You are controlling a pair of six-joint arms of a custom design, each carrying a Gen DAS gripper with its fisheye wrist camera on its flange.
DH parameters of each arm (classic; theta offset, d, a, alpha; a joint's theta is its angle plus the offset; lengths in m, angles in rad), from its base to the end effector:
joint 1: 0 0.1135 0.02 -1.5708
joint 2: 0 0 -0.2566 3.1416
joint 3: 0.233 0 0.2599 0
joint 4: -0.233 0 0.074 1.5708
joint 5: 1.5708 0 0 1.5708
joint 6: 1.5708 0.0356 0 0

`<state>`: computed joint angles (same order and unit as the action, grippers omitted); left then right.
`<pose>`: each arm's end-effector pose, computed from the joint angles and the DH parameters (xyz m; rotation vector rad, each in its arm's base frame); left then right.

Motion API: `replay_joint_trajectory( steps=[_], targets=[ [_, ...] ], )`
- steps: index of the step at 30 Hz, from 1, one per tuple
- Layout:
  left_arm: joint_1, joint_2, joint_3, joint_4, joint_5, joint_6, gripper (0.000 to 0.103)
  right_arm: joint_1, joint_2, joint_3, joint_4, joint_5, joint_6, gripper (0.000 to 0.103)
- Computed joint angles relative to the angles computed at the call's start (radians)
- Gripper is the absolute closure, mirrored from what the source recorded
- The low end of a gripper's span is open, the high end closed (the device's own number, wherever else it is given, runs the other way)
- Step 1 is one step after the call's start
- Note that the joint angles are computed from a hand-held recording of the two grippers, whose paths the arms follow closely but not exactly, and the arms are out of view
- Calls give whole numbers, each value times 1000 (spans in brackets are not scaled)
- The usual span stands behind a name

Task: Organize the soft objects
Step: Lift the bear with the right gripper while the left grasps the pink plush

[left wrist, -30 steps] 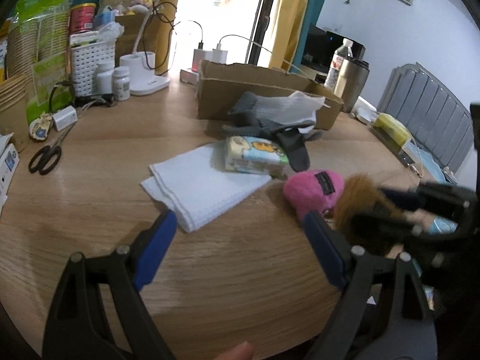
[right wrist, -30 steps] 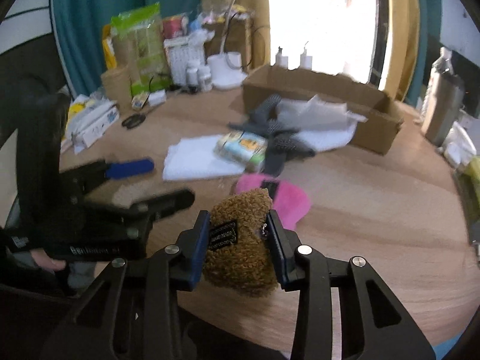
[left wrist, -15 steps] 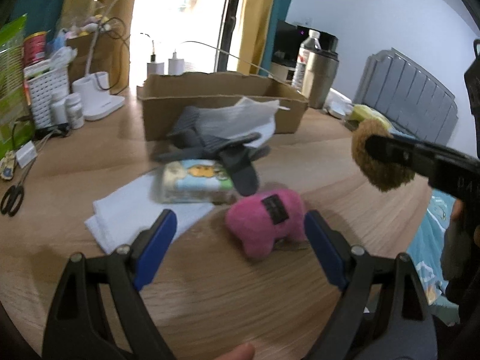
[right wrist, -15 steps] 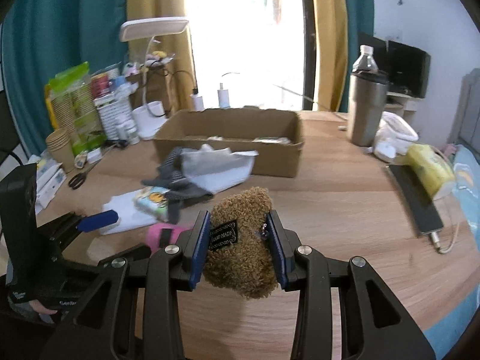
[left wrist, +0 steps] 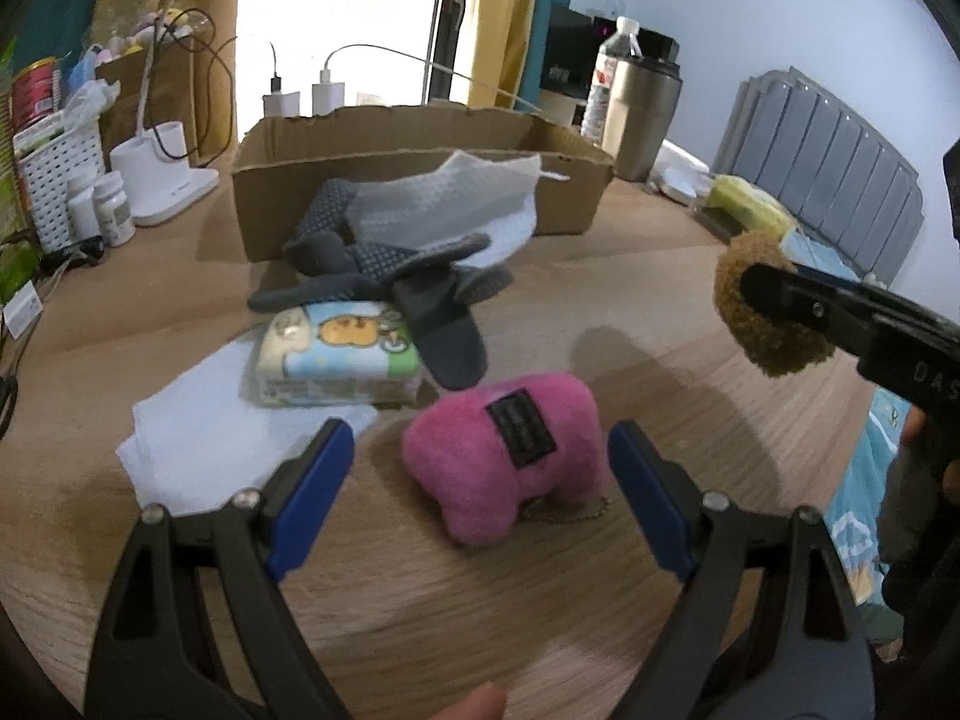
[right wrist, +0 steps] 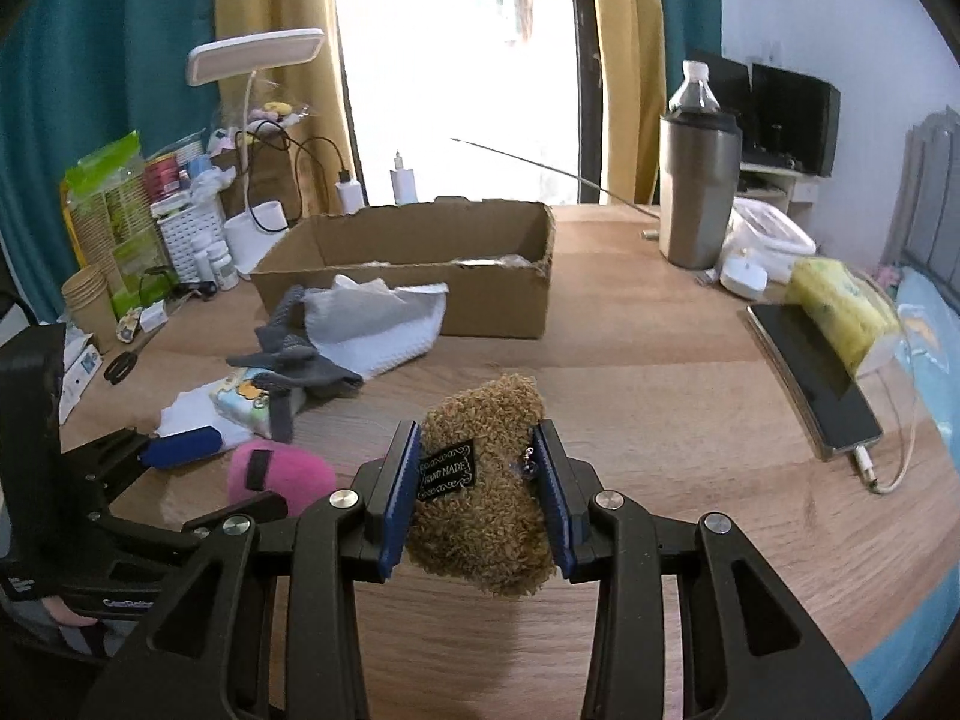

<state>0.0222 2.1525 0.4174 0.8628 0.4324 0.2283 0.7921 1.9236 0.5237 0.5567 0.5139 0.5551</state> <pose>0.2475 -0.0094 -0.0128 0.4323 2.3374 -0.4086 0.2096 0.1875 0.0369 -0.0428 2.2794 0.0729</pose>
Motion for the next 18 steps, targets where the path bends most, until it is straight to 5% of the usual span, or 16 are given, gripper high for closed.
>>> replay_joint_trajectory(
  steps=[10,13,18],
  targets=[
    [-139,-22,70,-133,-144,-1,16,-86,48,-46,148,-98,-34,63],
    [-152,-17,77,-147,-158,0,34,-97,49,-51,166,-113,-46,63],
    [-147,-23,64,-148,-130,10,41,-105,50,-43,171,-122,-64,63]
  ],
)
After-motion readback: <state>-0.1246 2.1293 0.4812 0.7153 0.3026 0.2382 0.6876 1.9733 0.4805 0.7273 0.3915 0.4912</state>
